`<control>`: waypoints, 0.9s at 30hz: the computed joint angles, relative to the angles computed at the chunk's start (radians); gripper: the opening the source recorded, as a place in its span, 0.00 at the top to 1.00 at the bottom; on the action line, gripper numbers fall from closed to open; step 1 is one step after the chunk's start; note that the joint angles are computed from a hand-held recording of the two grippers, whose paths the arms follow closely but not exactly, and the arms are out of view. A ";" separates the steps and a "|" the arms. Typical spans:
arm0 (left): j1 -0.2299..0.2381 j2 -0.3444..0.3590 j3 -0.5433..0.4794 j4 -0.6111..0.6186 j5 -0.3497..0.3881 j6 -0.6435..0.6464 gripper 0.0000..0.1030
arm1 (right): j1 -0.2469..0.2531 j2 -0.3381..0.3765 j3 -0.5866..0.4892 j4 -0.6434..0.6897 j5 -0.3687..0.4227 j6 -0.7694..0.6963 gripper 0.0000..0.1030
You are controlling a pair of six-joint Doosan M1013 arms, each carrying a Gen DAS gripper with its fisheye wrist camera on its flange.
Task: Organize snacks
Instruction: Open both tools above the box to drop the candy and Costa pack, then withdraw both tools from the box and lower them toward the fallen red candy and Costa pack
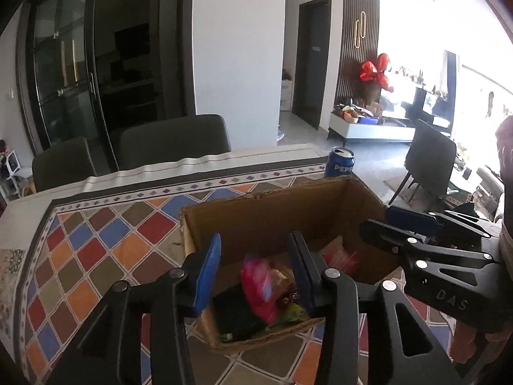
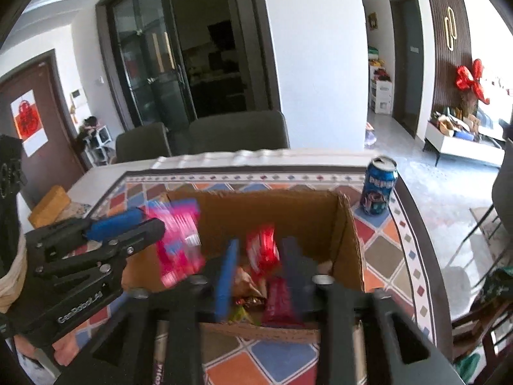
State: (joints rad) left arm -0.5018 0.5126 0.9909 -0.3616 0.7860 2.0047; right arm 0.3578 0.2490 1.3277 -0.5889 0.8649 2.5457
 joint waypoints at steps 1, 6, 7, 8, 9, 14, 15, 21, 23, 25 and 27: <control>0.000 -0.004 0.006 0.009 0.000 -0.005 0.58 | 0.003 0.000 0.003 -0.015 0.009 0.016 0.59; 0.000 -0.035 0.059 0.044 -0.041 -0.001 0.58 | 0.014 -0.008 0.017 -0.020 0.021 0.030 0.59; 0.000 -0.044 0.071 0.050 -0.050 -0.004 0.58 | 0.019 -0.010 0.019 -0.024 0.023 0.030 0.59; 0.001 -0.047 0.074 0.050 -0.052 -0.004 0.57 | 0.022 -0.012 0.021 -0.026 0.025 0.028 0.59; 0.001 -0.053 0.081 0.054 -0.055 -0.008 0.56 | 0.025 -0.014 0.021 -0.025 0.027 0.024 0.59; 0.005 -0.085 0.116 0.051 -0.059 0.008 0.54 | 0.038 -0.026 0.027 -0.002 0.030 -0.002 0.55; 0.007 -0.090 0.120 0.045 -0.056 0.024 0.53 | 0.040 -0.028 0.028 0.002 0.030 -0.009 0.54; 0.007 -0.114 0.139 0.058 -0.013 0.073 0.49 | 0.052 -0.024 0.001 0.076 0.095 -0.130 0.53; 0.008 -0.119 0.146 0.056 0.007 0.090 0.49 | 0.053 -0.020 -0.011 0.108 0.128 -0.178 0.53; 0.007 -0.125 0.158 0.065 0.020 0.108 0.49 | 0.054 -0.013 -0.024 0.139 0.155 -0.230 0.53; 0.004 -0.129 0.166 0.070 0.038 0.127 0.49 | 0.057 -0.005 -0.037 0.168 0.192 -0.283 0.53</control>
State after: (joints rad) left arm -0.4976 0.3836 1.1566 -0.2913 0.8238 2.1315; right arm 0.4150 0.2436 1.2912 -0.4211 1.0566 2.2630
